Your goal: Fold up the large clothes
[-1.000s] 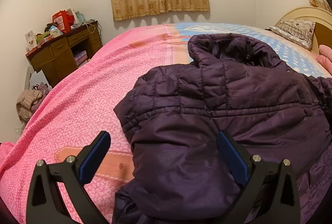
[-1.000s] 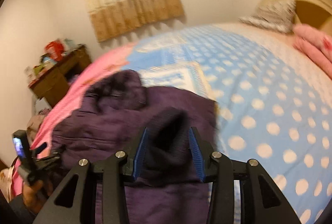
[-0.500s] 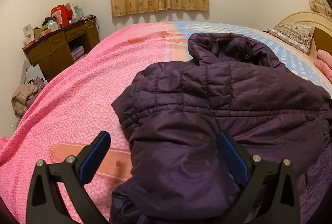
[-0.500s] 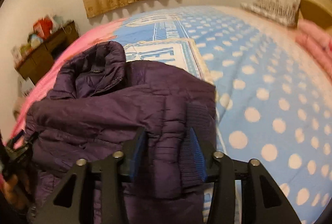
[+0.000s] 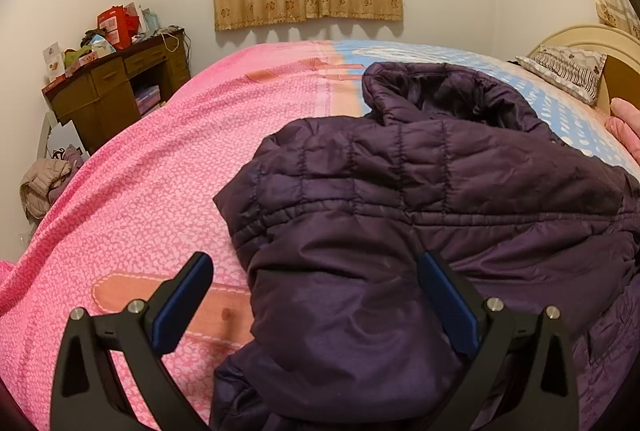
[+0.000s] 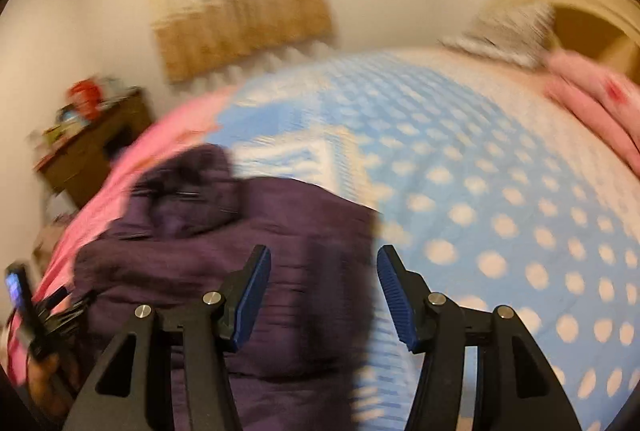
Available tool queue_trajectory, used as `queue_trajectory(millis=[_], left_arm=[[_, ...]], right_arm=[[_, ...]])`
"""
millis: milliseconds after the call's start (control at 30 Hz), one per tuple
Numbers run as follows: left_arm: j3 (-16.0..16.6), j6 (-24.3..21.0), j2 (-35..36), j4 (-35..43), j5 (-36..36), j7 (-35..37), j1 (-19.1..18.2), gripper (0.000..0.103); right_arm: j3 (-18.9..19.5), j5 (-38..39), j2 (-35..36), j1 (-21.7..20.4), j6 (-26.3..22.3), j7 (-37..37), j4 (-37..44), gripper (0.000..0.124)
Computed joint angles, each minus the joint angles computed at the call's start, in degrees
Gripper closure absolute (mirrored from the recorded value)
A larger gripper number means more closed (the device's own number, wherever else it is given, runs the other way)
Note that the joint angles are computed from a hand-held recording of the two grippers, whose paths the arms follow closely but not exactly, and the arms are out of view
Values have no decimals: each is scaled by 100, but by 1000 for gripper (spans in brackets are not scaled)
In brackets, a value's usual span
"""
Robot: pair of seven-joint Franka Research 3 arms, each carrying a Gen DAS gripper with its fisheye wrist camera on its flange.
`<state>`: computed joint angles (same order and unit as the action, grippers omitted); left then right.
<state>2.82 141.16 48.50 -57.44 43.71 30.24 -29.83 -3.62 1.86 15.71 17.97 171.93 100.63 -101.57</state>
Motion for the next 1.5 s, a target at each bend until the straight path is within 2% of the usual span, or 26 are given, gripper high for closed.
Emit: queue_trajectory(millis=[67,100,133,200,267,333,400,567,633,767,833,867,933,1100,1200,1300,1400,1500], left_arm=[[5,-7,5,7,3,-1,-5,0],[6,-10,2,5,3,1,-6,0],[15,-13,-5,-5,12,-15,-12,0],[31,11,-57,-91,39,-87,-19,0],[23,76,-130,-219,53,-170,-1,0],[-2,177,-196,-339,54,-235,36,0],[-42,215,-193,-345,22,-222,73,0],[-140,200,-114,-226,-197,-29,159,0],[-182,222,-189,-311,-291,9,195,0],[-130,307,-843,-1183,-183,-333,130,0],[-84,416,-1302,-1776,135,-656,39,0],[-58,411,-1540,-2067,360,-842,-31,0],[-113,350,-1811,-2397,670,-1091,-73,0],[-453,70,-2330,-3117,979,-1524,6,0],[-651,332,-2793,-3945,1162,-2147,147,0],[-836,322,-3257,-4627,1512,-2333,252,2],[-1058,426,-3594,-5058,1629,-2380,449,2],[-1285,639,-3734,-5300,1267,-2031,690,2]], right_arm=[[881,752,150,-537,-243,-1159,267,68],[1093,1041,307,-613,-479,-1582,498,68],[1105,1001,413,-582,-623,-1604,639,68],[867,1036,810,-360,-1227,-1549,1155,68],[514,826,1146,-156,-1659,-1053,1522,68],[677,1208,1273,-354,-1662,-1200,1524,81],[788,1447,1310,-474,-1522,-1429,1439,86],[592,1213,1399,-274,-1494,-1521,1478,86],[740,1456,1259,-415,-1503,-1614,1372,85],[1132,2283,565,-779,-1196,-2215,565,73],[987,2232,200,-656,-1006,-2267,105,59],[855,2090,-3,-553,-913,-2163,-163,58],[957,2473,-417,-699,-835,-2474,-695,58],[769,2809,-1241,-677,-691,-2585,-1884,58],[673,3430,-1733,-661,-749,-2988,-2565,58],[520,4054,-2264,-517,-653,-3433,-3264,58],[398,4354,-2570,-368,-667,-3653,-3647,58],[370,4461,-2788,-204,-602,-3711,-3924,58]])
